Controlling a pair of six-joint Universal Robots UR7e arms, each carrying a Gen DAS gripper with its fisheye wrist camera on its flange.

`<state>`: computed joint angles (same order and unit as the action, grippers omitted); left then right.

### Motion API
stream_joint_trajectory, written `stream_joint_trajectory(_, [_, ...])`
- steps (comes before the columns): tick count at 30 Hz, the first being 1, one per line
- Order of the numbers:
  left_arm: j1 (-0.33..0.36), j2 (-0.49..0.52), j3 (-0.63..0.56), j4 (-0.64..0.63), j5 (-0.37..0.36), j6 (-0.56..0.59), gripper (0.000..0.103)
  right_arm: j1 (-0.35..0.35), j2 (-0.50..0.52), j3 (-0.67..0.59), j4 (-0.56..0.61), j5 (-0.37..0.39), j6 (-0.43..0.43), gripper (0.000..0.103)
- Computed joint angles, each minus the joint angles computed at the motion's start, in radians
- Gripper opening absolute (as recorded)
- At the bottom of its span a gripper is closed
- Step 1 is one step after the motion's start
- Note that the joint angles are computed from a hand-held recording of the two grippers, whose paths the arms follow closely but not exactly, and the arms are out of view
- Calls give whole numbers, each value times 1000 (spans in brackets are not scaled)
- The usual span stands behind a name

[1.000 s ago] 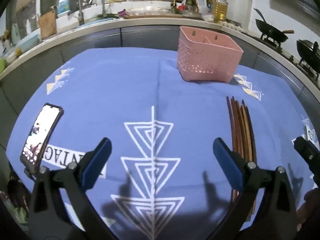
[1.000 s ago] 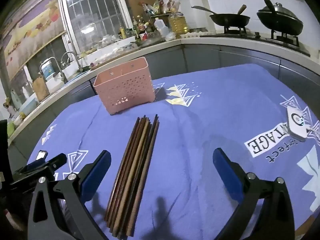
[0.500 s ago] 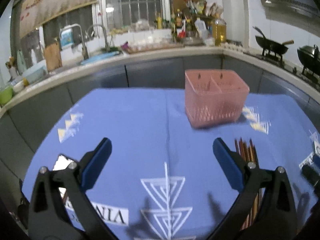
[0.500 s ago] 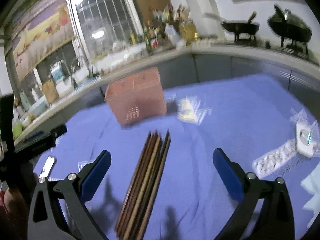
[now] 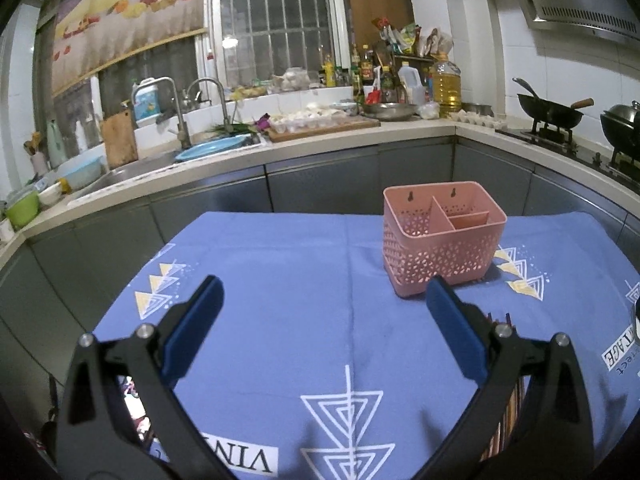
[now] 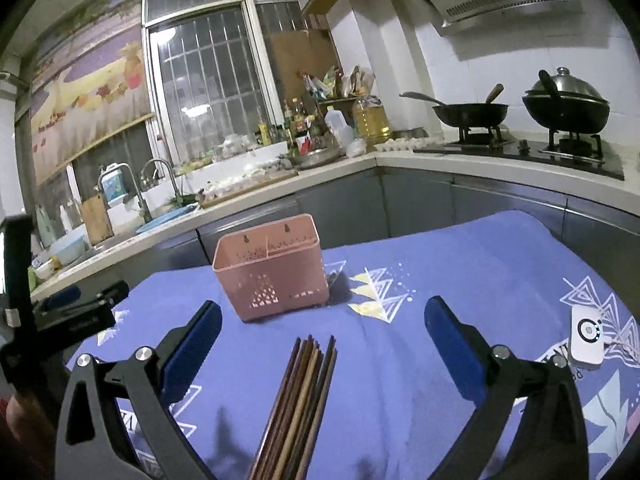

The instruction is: Organize utensils

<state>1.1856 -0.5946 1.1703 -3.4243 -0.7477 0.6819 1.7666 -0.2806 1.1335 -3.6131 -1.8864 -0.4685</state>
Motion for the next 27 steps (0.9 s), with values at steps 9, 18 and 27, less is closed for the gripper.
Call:
stream_joint_trajectory(9, [3,0,6,-24,3,2,97,-3,2,5,16,-5,1,93])
stream_joint_trajectory(18, [4,9,15,-57,-2,24,97,1,6,3,23,-11,8,88])
stream_joint_trajectory(27, [1,6,24,-83,-28,39,97,-2,1,6,26,-16,37,87])
